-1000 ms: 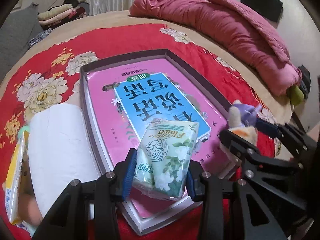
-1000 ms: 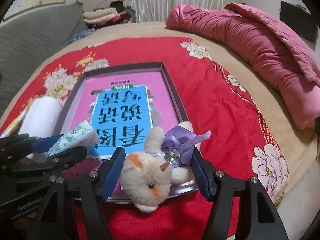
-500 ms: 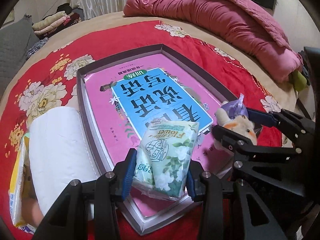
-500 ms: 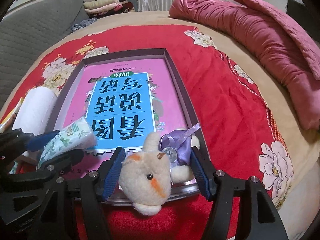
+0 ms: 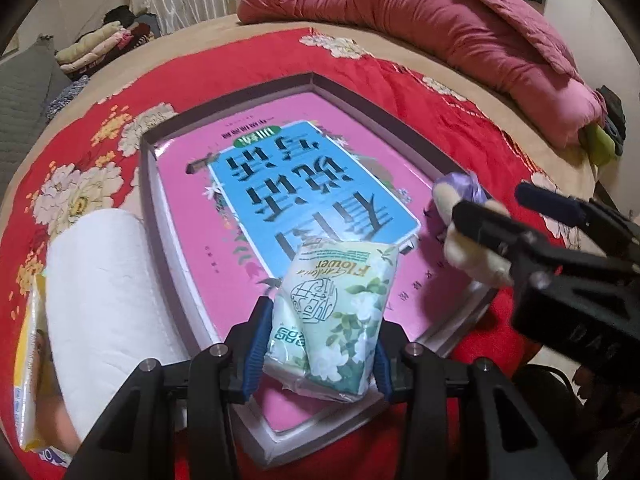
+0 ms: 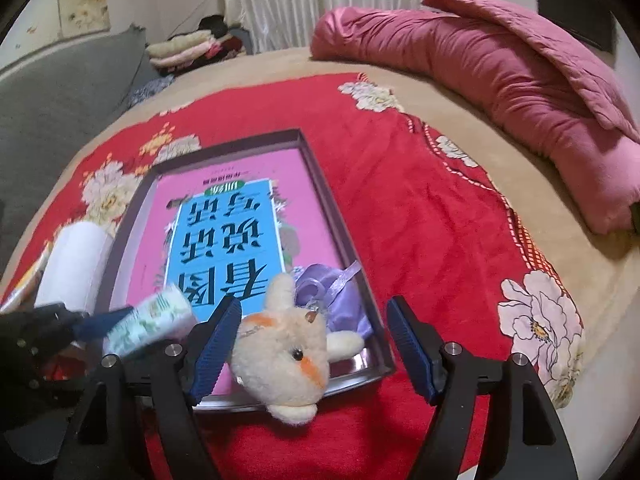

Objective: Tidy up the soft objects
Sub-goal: 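Carry tissue pack in left tool while right tool carries bear over pink book tray, then lower tissue pack onto tray and open left tool while right tool releases bear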

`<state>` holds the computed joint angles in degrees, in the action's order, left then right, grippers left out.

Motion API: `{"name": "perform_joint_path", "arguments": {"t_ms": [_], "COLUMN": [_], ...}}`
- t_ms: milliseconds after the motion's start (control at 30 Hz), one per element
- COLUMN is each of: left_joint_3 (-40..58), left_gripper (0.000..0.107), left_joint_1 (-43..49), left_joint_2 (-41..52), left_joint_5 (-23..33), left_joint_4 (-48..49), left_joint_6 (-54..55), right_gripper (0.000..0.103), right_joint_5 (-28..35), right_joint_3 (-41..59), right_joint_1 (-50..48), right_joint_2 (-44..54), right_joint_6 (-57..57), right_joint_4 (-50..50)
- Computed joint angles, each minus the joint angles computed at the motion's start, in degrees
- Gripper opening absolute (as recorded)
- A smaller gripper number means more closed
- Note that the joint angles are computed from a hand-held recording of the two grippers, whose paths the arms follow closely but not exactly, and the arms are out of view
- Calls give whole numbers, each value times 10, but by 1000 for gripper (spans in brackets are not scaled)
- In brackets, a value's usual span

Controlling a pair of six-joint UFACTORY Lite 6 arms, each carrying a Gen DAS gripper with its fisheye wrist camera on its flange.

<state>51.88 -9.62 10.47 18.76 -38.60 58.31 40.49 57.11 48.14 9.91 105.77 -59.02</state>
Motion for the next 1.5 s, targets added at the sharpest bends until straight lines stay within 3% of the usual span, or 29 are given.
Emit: {"name": "perform_joint_path", "arguments": {"t_ms": [200, 367, 533, 667, 833, 1167, 1500], "left_joint_3": [3, 1, 1, 7, 24, 27, 5], "left_gripper": [46, 48, 49, 51, 52, 57, 63], "left_joint_1": [-18, -43, -42, -45, -48, 3, 37], "left_joint_2": [12, 18, 18, 25, 37, 22, -34], "left_joint_5": [-14, -33, -33, -35, -24, 57, 86], "left_joint_4": [72, 174, 162, 166, 190, -2, -38], "left_joint_6": [-74, -176, -163, -173, -214, 4, 55], "right_gripper": [77, 77, 77, 77, 77, 80, 80], "right_joint_5": [29, 8, 9, 55, 71, 57, 59], "right_joint_3": [-24, -26, -10, -11, 39, 51, -26], "right_joint_1": [12, 6, 10, 27, 25, 4, 31], "right_joint_2": [-31, -34, -19, -29, 20, 43, -50], "right_joint_6": [44, 31, 9, 22, -83, -104, 10], "right_joint_4": [-20, -10, -2, 2, 71, 90, 22]}}
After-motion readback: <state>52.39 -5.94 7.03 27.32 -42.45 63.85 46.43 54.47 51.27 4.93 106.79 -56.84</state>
